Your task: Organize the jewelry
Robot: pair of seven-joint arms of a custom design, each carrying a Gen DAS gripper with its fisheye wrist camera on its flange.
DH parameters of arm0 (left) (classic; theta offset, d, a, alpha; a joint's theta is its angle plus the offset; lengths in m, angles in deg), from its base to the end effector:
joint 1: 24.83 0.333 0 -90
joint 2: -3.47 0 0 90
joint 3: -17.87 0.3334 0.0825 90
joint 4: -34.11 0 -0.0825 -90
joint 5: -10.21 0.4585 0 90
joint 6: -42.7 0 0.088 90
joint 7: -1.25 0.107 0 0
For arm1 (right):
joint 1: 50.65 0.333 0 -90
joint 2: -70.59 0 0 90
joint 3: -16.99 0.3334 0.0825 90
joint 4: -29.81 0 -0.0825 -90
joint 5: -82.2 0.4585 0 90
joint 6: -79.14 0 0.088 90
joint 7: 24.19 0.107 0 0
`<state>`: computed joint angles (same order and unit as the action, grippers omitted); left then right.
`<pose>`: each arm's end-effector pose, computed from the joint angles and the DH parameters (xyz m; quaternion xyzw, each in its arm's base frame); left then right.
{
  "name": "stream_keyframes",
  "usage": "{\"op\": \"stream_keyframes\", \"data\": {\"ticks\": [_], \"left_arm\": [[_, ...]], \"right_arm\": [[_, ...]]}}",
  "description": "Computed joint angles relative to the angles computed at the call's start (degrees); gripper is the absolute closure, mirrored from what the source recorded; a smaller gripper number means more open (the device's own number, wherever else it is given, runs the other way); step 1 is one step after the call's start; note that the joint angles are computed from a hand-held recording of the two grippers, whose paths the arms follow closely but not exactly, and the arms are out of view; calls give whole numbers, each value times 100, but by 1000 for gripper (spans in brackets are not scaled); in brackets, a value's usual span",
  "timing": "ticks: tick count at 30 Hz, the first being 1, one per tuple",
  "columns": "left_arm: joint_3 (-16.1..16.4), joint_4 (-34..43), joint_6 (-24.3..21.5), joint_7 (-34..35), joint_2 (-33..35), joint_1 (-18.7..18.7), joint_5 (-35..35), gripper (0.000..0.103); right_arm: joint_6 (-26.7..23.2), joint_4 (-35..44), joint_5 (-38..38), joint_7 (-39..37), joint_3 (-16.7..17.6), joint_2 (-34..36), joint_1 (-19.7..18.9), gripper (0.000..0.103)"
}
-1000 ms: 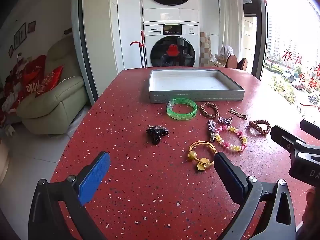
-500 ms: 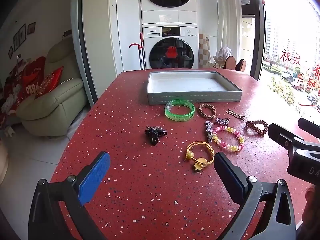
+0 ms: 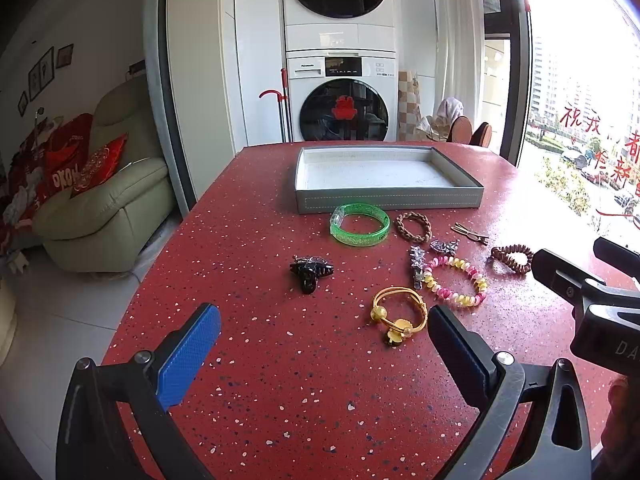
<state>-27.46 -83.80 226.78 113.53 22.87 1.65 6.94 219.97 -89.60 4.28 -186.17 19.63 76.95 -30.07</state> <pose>0.6703 -0.1859 0.3935 -0.4510 0.7710 -0.3795 0.2410 0.5988 0.2571 0.3733 -0.4654 0.7518 -0.3902 0.2569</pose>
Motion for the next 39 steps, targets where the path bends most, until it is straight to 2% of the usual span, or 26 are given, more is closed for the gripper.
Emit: {"op": "stream_keyframes", "data": {"ticks": [32, 39], "left_arm": [[-103, 12, -11, -58, 12, 90, 50, 0], [-30, 54, -75, -7, 6, 23, -68, 0]], "right_arm": [[51, 72, -23, 39, -28, 71, 9, 0], [64, 64, -47, 78, -32, 67, 19, 0]]}}
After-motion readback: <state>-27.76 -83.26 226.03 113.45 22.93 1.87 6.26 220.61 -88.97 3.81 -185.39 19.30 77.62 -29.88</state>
